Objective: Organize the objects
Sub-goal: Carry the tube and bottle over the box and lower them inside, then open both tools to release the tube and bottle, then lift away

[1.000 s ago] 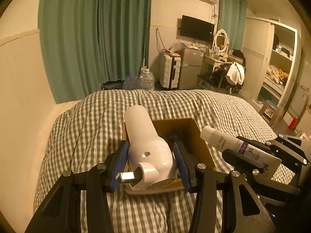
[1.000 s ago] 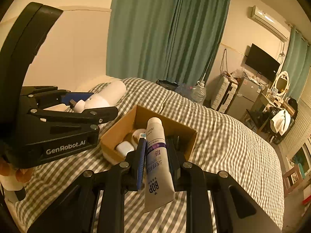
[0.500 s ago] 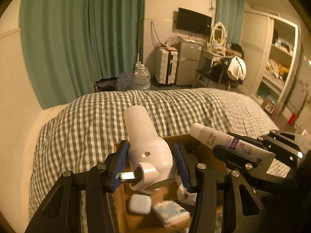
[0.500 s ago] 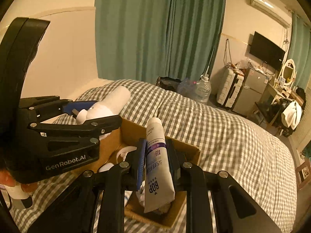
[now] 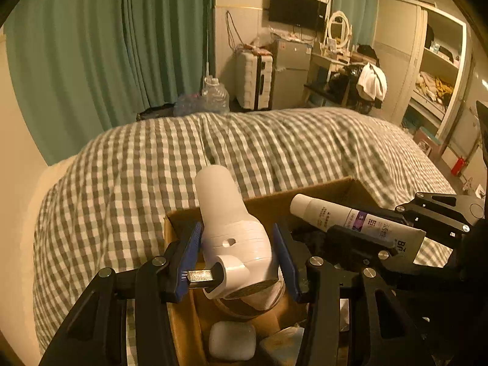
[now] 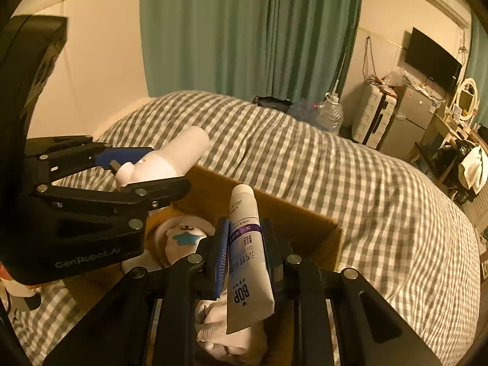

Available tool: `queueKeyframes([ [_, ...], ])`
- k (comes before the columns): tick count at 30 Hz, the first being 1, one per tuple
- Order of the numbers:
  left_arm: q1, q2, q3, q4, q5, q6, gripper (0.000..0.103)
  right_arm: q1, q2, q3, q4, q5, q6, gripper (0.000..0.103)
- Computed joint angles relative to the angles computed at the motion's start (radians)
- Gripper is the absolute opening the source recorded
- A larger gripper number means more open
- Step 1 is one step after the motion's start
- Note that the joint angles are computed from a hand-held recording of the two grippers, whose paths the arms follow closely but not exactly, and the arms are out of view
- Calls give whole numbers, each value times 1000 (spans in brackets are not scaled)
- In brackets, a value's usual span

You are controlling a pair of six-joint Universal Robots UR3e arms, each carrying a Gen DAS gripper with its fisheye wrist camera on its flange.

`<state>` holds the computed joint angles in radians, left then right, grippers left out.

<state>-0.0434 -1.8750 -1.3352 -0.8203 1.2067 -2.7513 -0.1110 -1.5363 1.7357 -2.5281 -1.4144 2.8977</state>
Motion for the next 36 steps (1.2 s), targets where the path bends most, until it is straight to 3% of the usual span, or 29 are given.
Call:
queueKeyframes([
  [10, 29, 33, -25, -26, -30, 50, 49, -9, -14, 48, -36, 17, 10, 20],
  [12, 31, 52, -31, -42, -28, 56, 50, -6, -30, 58, -43, 6, 22, 29],
  [14, 37, 74, -30, -74, -31, 54, 50, -3, -50, 60, -42, -12, 45, 54],
  [15, 42, 87, -27, -96, -36, 51, 52, -2, -60, 58, -39, -21, 60, 58],
  [17, 45, 118, -32, -112, -34, 42, 55, -1, -81, 48, -21, -36, 80, 60],
  [21, 53, 202, -76, -82, -30, 18, 76, -13, -160, 42, 38, -54, 90, 67],
  [23, 44, 231, -69, -87, -15, 11, 77, -19, -208, 45, 78, -49, 107, 74],
  [29, 35, 276, 9, -159, 6, -24, 88, -35, -273, -32, 244, -110, 152, 75],
  [36, 61, 371, 14, -171, 10, -38, 94, -115, -439, -73, 360, -46, 165, 83],
])
